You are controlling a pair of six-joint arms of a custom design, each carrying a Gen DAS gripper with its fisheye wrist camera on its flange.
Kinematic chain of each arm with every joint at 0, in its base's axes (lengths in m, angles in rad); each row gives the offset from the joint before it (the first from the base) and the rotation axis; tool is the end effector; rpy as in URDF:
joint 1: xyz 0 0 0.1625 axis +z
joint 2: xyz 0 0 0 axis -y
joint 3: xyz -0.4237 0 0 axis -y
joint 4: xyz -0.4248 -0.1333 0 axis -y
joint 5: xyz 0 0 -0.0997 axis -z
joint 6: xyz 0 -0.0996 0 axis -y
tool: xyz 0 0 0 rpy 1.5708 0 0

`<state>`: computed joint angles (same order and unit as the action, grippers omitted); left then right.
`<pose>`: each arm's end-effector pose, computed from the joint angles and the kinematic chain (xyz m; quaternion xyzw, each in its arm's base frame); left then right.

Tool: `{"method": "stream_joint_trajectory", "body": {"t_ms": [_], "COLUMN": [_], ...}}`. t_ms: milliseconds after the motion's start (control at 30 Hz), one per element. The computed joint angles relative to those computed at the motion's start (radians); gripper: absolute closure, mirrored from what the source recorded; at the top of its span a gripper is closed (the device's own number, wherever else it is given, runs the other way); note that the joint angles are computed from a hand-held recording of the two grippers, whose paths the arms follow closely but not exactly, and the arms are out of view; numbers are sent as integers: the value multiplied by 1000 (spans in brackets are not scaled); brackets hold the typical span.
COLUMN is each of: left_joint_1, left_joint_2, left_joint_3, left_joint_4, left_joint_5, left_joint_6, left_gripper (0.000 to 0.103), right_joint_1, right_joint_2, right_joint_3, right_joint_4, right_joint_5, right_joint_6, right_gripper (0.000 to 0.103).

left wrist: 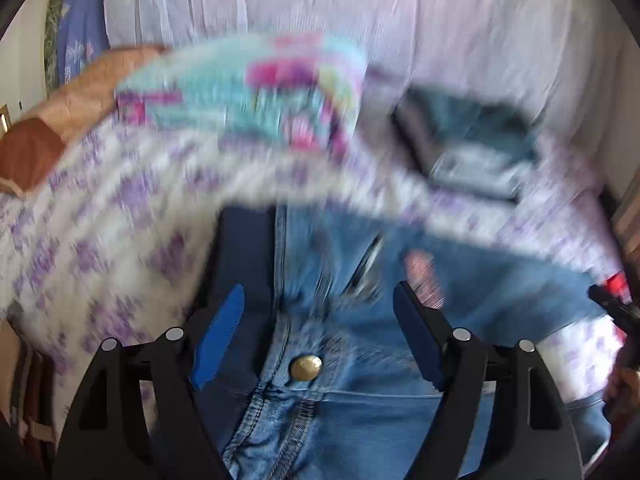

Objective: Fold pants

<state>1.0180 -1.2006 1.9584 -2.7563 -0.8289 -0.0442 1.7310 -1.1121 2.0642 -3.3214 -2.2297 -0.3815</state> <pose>-0.1354 -0.6015 0.2401 0.1547 0.9008 -0.2932 0.2804 0.1607 -0.5413 0.2128 0.1121 -0.8737 0.3327 0.3369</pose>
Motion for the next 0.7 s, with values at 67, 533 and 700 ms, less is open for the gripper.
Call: {"method": "stream_joint_trajectory", "body": {"t_ms": [67, 533, 700], "left_joint_1": [34, 115, 217], "left_joint_2": [20, -17, 28], "left_joint_3": [-13, -120, -194], "left_joint_4": [38, -16, 97], "left_joint_5": [-1, -136, -289], "left_joint_6": [-37, 42, -11], "left_gripper": [29, 7, 7], "right_joint_1": [-2, -2, -1], "right_joint_2": [65, 52, 117], "right_joint_3": [-42, -54, -74], "right_joint_4": [135, 171, 185], "right_joint_5": [-53, 106, 24], "right_joint_6": [40, 76, 40], "right_gripper": [35, 13, 4]}}
